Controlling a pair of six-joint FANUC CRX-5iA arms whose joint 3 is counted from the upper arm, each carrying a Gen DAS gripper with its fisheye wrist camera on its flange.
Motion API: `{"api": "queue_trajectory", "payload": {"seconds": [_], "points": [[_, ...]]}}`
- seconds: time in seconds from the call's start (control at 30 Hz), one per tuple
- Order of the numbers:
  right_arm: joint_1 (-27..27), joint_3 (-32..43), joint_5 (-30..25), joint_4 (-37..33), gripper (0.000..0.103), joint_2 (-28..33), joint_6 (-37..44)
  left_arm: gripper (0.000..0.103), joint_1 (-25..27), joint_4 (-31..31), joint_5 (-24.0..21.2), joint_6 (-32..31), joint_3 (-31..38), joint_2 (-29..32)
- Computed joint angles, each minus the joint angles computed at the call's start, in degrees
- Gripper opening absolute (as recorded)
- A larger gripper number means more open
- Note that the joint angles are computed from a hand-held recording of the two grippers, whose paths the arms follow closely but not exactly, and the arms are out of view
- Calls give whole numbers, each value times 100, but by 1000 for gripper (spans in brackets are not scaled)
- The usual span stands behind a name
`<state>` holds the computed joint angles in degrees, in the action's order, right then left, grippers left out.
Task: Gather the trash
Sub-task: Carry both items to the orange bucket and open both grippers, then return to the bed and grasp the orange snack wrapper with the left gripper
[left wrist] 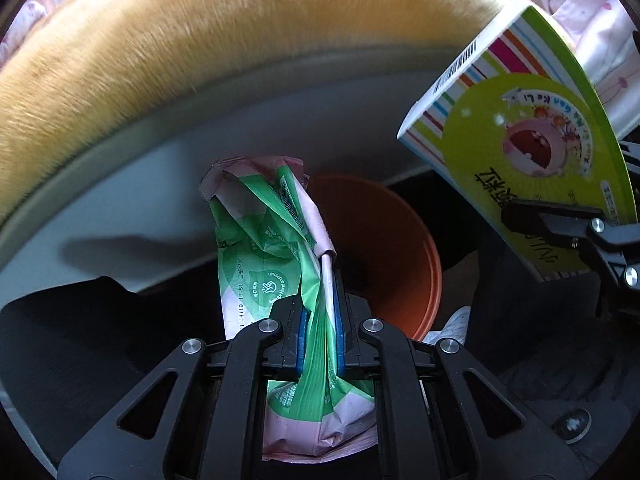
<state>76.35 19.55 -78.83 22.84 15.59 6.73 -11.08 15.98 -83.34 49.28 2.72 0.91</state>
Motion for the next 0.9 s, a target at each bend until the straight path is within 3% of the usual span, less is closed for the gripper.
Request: {"api": "queue_trajectory", "payload": {"seconds": [0.33, 0.37, 0.4, 0.47, 0.53, 0.63, 0.9], "points": [[-333, 35, 181, -795, 37, 114, 426, 9, 4, -149, -323, 209, 96, 342], [-387, 112, 122, -926, 53, 186, 548, 12, 9, -185, -414, 261, 146, 413], [-393, 160, 53, -910, 61, 245, 579, 17, 20, -190, -492, 280, 188, 473], [-415, 248, -87, -913, 66, 338, 684, 46, 12, -179, -586, 379, 278, 603], [-440, 253, -72, -931, 66, 341, 671, 56, 84, -83, -621, 369, 251, 611], [-417, 126, -18, -880, 66, 239, 540, 63, 165, 10, -601, 368, 209, 550], [-221, -6, -23, -429, 66, 33, 103, 63, 419, 193, -636, 268, 298, 364]]}}
